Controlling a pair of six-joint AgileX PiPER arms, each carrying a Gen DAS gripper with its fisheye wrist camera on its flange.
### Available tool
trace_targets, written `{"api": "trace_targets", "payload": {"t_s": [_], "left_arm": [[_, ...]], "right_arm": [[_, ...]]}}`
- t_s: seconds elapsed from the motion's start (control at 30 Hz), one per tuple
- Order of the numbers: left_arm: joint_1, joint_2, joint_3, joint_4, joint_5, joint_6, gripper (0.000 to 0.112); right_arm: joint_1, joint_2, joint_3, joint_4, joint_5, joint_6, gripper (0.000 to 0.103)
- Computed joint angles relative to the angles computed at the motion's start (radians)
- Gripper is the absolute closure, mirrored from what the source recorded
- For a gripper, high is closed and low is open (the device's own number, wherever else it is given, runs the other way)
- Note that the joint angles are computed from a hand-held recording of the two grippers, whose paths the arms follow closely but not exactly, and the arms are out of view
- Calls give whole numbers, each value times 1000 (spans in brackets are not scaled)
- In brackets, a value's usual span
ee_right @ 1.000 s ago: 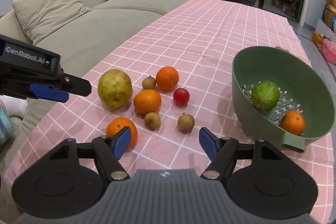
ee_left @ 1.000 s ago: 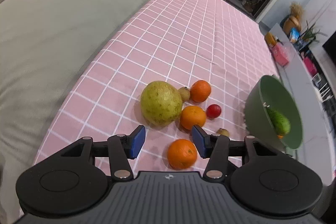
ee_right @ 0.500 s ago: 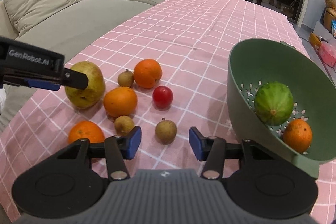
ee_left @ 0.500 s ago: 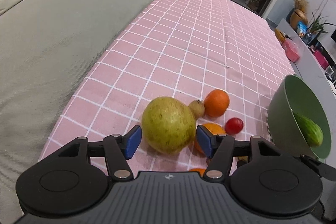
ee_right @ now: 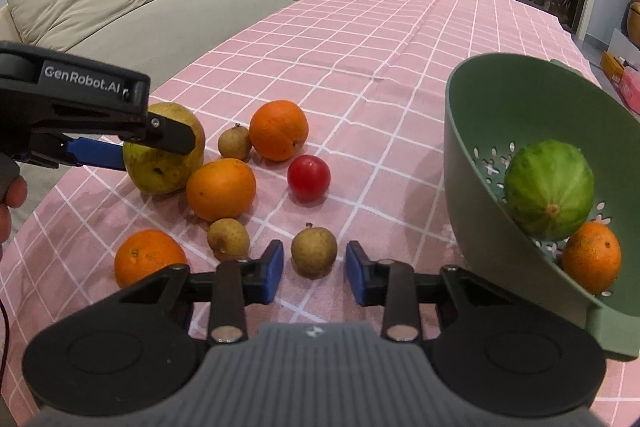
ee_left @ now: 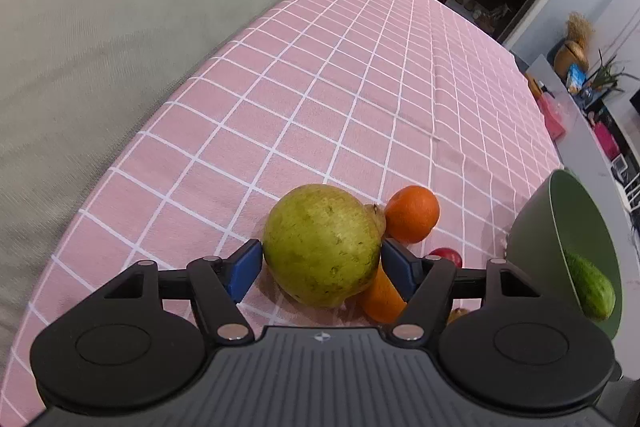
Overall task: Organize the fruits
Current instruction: 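Grasp the yellow-green pear with the left tool while the right tool grasps a kiwi, then carry pear and kiwi into the green colander and release both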
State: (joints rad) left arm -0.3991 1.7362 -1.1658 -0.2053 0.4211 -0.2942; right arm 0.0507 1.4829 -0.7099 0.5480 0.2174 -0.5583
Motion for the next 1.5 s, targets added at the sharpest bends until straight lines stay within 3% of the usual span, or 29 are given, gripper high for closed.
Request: {"api": "trace_targets", "payload": {"t_s": [0.17, 0.37, 0.67, 0.83, 0.97, 1.17, 1.27, 1.5], "left_arm": [[24, 22, -5, -114, -17, 58, 31], [38, 29, 7, -214, -54, 99, 35], [40, 2, 14, -168, -5, 53, 36], [80, -52, 63, -322, 11, 138, 37], [78, -110, 64, -324, 34, 141, 37], [16, -159, -30, -271, 120, 129, 37], [-19, -148, -98, -349, 166, 190, 36], [-142, -54, -293, -319, 264, 192, 37]], "right_arm": [[-4, 0, 3, 48, -2, -56, 82], [-4, -5, 8, 48, 0, -73, 82], [0, -42, 13, 43, 11, -97, 82], [11, -82, 20, 0, 28, -66, 82], [18, -152, 33, -45, 54, -38, 82], [-46, -283, 22, -12, 175, -77, 82], [-110, -351, 3, -13, 256, -85, 82], [-375, -419, -65, 43, 441, -214, 82]]}}
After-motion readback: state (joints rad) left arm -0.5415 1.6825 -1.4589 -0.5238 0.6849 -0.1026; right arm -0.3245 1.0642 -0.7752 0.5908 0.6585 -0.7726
